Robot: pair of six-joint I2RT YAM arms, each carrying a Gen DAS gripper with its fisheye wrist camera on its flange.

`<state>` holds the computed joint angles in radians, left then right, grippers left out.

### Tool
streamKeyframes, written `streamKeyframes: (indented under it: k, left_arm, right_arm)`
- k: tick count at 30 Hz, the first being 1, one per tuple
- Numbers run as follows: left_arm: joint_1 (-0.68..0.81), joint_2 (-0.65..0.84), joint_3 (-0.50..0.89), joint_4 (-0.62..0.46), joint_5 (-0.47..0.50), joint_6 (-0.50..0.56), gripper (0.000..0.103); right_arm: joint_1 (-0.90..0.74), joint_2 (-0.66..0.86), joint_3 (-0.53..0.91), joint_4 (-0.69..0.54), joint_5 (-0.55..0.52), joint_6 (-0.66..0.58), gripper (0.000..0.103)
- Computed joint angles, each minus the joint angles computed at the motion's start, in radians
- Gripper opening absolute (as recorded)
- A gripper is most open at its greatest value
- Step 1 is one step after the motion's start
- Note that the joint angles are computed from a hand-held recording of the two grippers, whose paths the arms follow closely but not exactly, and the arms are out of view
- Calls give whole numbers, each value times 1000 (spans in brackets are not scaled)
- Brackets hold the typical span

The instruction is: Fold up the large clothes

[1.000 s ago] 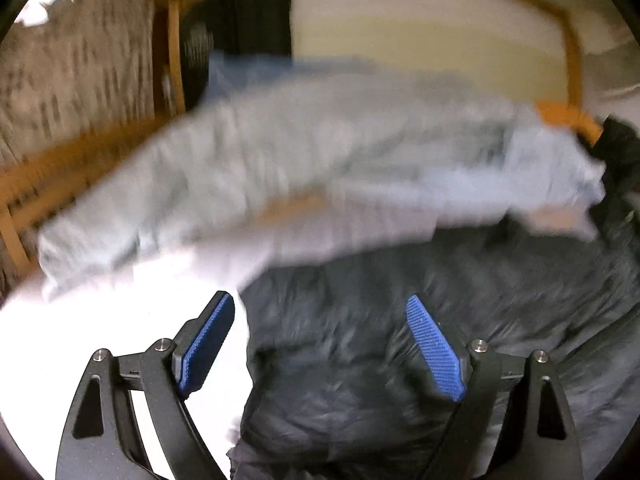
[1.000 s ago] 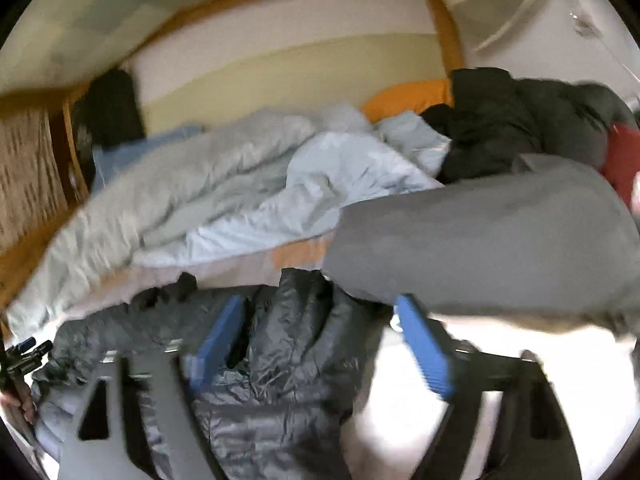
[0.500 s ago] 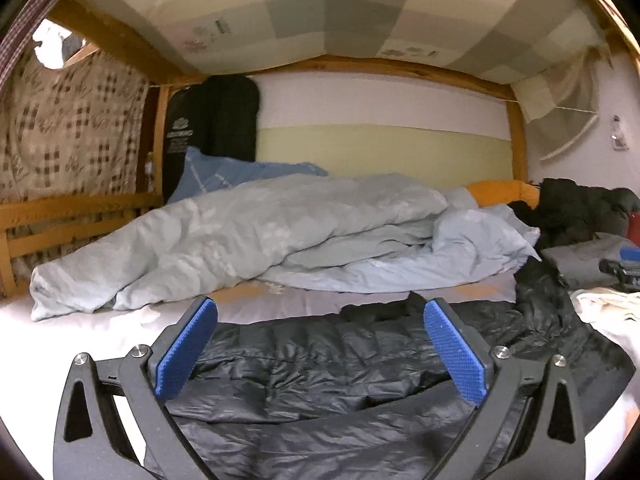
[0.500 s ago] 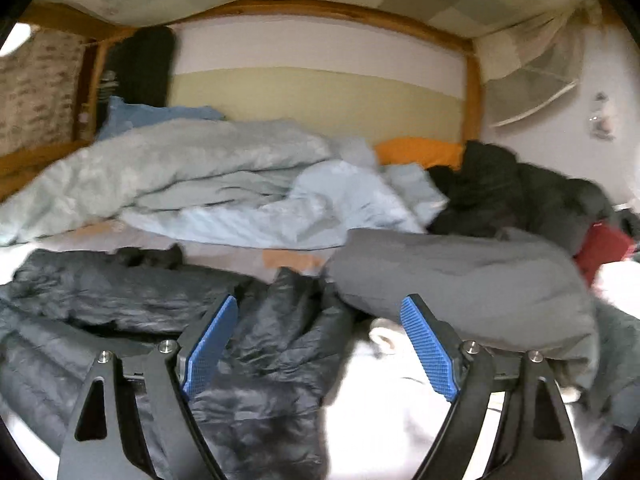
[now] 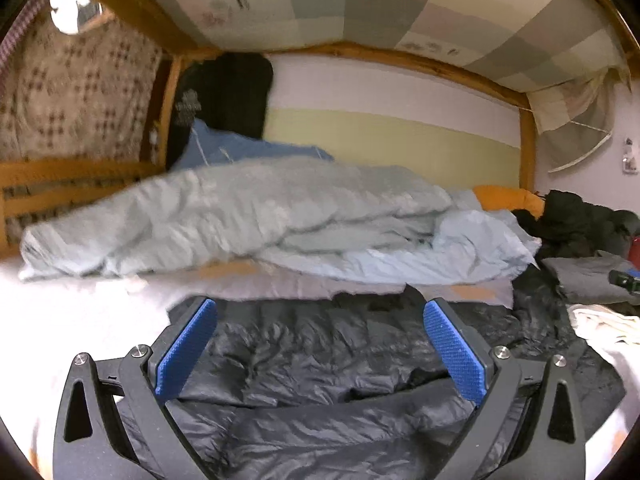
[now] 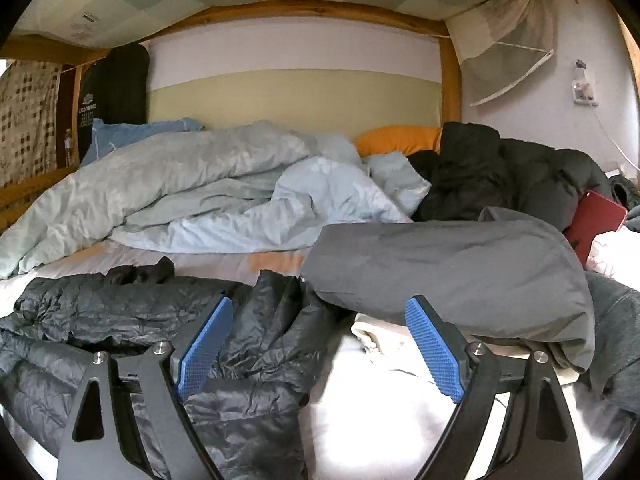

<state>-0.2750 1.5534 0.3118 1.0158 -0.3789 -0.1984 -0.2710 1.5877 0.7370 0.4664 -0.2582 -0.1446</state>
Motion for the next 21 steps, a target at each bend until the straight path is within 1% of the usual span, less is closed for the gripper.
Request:
streamKeyframes:
  k: [1, 2, 4, 8, 10, 12, 14, 15, 17, 18, 19, 21]
  left_arm:
    - [14, 0, 18, -51, 28, -3, 103]
    - [19, 7, 38, -95, 36, 0, 103]
    - [26, 49, 75, -139, 36, 8, 103]
    - [55, 140, 129, -177, 77, -18, 103]
    - [60, 193, 159, -191, 76, -23, 103]
    - [64, 230, 182, -206, 86, -24, 103]
    - [59, 242, 200, -229, 75, -24, 103]
    - [56, 242, 201, -229, 69, -22, 103]
    - [50, 244, 196, -219, 58, -20, 103]
    - [48, 247, 200, -226, 53, -21, 103]
    - [48, 252, 208, -237, 51, -21, 103]
    - [50, 258, 225, -267, 58, -25, 103]
  right_arm:
    - [0, 12, 16, -21, -4, -1, 90]
    - [2, 22, 27, -34, -5, 1, 90]
    - [5, 51, 55, -61, -9, 10, 90]
    - [18, 152, 172, -154, -16, 15, 90]
    - [22, 190, 214, -173, -7, 22, 88]
    - [13, 232, 267, -199, -21, 49, 87]
    - [-5, 277, 320, -237, -62, 82, 81]
    - [-15, 301, 338, -239, -80, 90, 80]
    - [-18, 345, 373, -250, -75, 81, 75]
    - [-21, 375, 403, -276, -79, 79, 74]
    - [-25, 399, 433, -309, -98, 85, 72]
    - [-37, 458, 509, -386, -183, 109, 72]
